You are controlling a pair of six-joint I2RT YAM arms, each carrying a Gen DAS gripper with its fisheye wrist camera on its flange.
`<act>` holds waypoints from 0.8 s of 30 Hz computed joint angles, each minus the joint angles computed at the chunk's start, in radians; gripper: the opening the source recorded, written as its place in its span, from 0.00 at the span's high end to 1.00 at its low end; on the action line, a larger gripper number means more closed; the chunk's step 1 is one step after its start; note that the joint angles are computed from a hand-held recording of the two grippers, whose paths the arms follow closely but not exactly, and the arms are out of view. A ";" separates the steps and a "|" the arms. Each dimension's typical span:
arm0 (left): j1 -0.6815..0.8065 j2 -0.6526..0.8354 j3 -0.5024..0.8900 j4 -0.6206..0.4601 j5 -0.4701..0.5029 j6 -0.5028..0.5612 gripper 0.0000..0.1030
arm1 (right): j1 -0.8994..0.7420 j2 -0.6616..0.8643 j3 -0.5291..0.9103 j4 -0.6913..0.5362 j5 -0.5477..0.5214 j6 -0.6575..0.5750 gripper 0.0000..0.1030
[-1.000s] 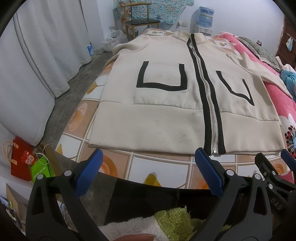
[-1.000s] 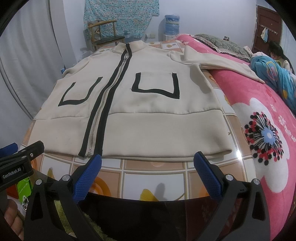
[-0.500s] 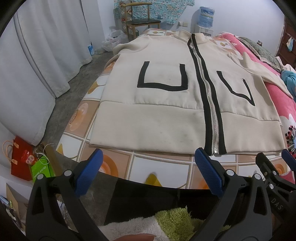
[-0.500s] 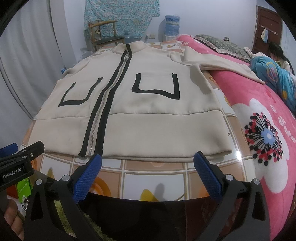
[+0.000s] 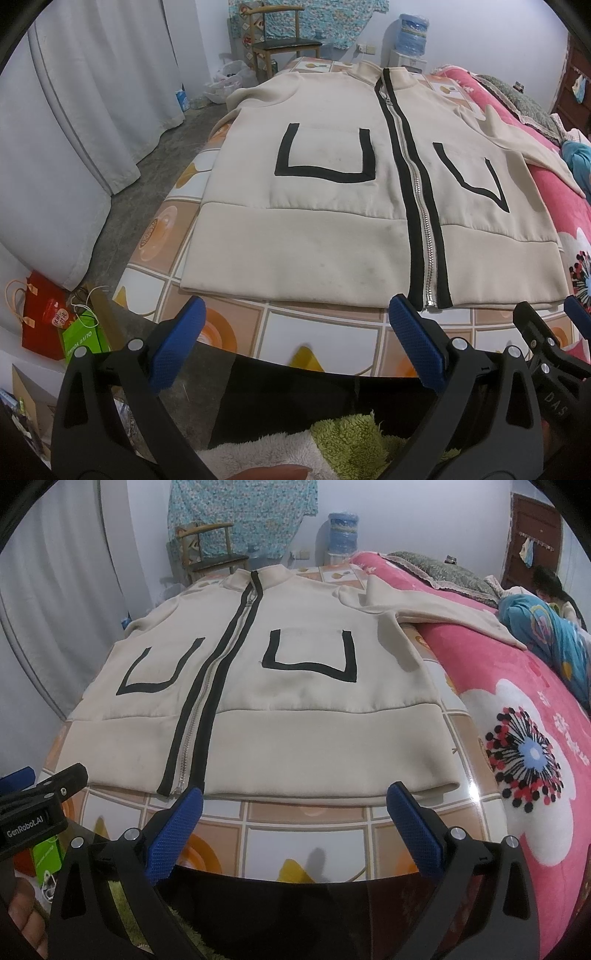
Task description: Fold large clothes
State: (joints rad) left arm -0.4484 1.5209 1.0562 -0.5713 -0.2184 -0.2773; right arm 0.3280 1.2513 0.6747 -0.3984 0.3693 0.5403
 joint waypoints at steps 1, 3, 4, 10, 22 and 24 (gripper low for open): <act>-0.001 0.000 0.000 0.000 0.000 -0.002 0.06 | 0.000 -0.001 0.000 0.000 0.000 0.000 0.06; -0.003 0.000 -0.001 0.001 -0.001 -0.004 0.06 | -0.002 -0.002 -0.001 0.001 0.001 -0.002 0.06; -0.003 0.000 -0.002 0.002 -0.002 -0.003 0.06 | -0.002 -0.002 -0.001 0.002 0.002 -0.003 0.06; -0.003 0.000 -0.001 0.001 -0.002 -0.004 0.06 | -0.005 -0.005 0.000 0.000 0.001 -0.006 0.06; -0.001 -0.002 -0.001 0.001 -0.001 -0.002 0.06 | -0.015 -0.003 0.005 0.000 -0.002 -0.016 0.06; 0.000 -0.002 -0.001 -0.001 0.000 -0.002 0.06 | -0.013 -0.004 0.004 0.001 -0.001 -0.015 0.06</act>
State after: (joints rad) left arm -0.4485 1.5192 1.0554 -0.5718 -0.2187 -0.2793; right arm 0.3149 1.2477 0.6792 -0.3977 0.3679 0.5250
